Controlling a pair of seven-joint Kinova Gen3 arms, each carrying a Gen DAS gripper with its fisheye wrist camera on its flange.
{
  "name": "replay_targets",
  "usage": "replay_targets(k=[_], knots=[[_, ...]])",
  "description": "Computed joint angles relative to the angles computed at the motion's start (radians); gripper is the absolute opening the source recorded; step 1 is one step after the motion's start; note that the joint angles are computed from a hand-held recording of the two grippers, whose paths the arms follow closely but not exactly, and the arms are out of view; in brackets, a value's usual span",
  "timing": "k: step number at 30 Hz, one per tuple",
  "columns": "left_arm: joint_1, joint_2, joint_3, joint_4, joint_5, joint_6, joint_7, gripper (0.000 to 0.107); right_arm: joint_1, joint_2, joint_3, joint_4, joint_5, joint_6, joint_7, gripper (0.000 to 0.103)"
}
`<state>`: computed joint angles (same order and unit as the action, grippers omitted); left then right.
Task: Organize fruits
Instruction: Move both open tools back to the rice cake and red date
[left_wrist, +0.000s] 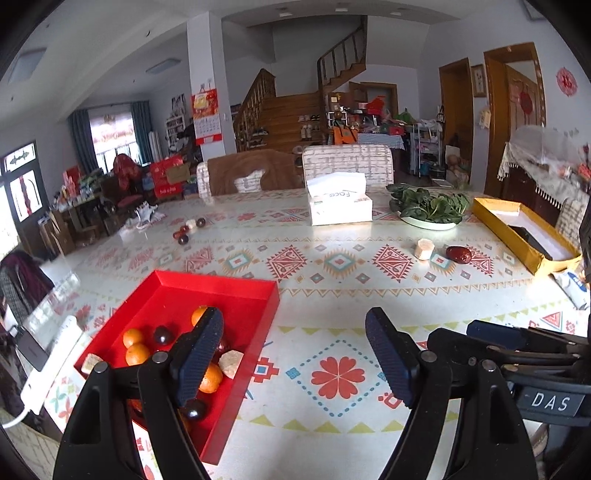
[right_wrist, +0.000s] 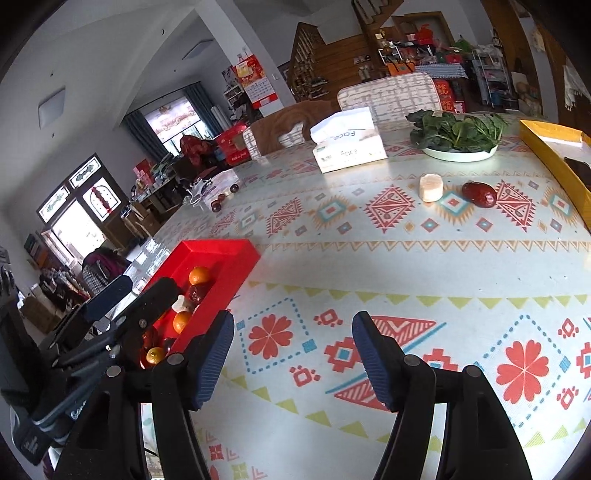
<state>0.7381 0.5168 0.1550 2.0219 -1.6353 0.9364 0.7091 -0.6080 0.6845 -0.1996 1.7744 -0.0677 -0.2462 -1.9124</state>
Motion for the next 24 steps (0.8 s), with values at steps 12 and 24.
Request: replay_targets(k=[12,24], knots=[[0.016,0.030,-0.016,-0.068,0.038,-0.027,-0.084,0.079,0.042,-0.018,-0.008,0.040,0.011,-0.030,-0.020,0.072],[-0.030,0.021,-0.058,-0.106,0.024,-0.154,-0.120,0.079,0.042,-0.060,0.119,0.050,-0.041,0.005,0.006,0.072]])
